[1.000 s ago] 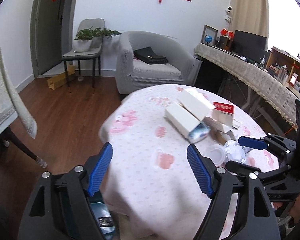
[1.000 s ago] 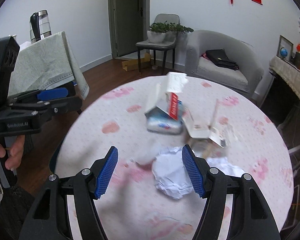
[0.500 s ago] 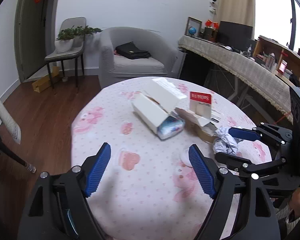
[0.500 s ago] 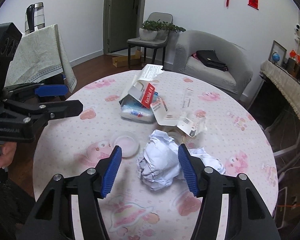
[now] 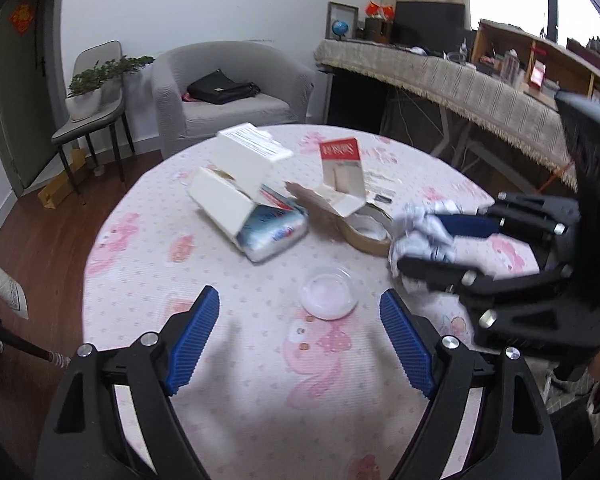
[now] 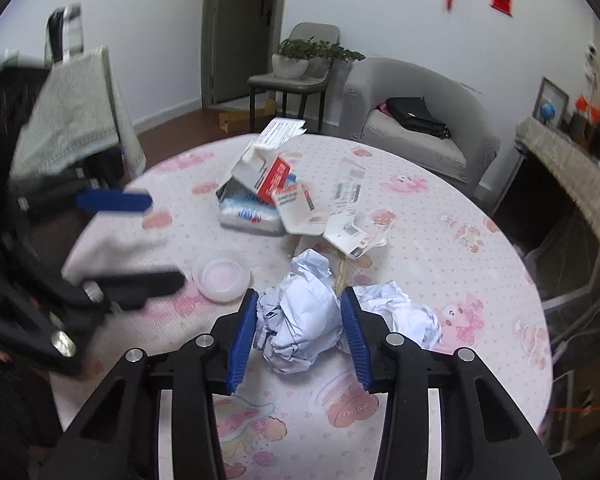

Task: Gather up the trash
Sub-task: 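Return to the table and grasp the crumpled paper ball with right gripper, then grasp the clear plastic lid with the left gripper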

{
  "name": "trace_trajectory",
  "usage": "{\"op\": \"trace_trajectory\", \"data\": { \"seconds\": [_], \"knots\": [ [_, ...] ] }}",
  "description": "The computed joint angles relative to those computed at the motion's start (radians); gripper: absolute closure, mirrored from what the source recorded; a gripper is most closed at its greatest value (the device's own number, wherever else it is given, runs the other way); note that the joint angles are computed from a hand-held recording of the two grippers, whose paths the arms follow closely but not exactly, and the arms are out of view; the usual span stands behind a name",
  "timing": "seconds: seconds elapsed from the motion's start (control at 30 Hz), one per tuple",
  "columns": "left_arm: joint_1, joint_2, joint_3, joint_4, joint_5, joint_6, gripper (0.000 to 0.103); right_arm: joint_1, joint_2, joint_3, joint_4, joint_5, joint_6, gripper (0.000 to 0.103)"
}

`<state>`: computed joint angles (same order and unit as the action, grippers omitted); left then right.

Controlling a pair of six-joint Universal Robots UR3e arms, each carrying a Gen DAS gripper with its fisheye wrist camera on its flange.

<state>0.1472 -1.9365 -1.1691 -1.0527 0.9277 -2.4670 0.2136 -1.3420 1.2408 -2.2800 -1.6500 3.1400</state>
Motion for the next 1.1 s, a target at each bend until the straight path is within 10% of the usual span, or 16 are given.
{"op": "trace_trajectory", "data": {
  "seconds": [0.33,0.67,1.1],
  "knots": [
    [-0.08,-0.034,0.013,0.042,0.103,-0.025,0.036,-0.182,-0.193,0.196,-0.173,0.282,0.105,0.06],
    [-0.136,-0.102,0.079,0.05,0.17,-0.077,0.061,-0.207,-0.229,0.206,-0.152,0.305,0.095,0.06],
    [-0.039,-0.053,0.062,0.05,0.099,-0.121,0.061,-0.096,-0.102,0.005,-0.055,0.22,0.11,0.06]
  ]
}}
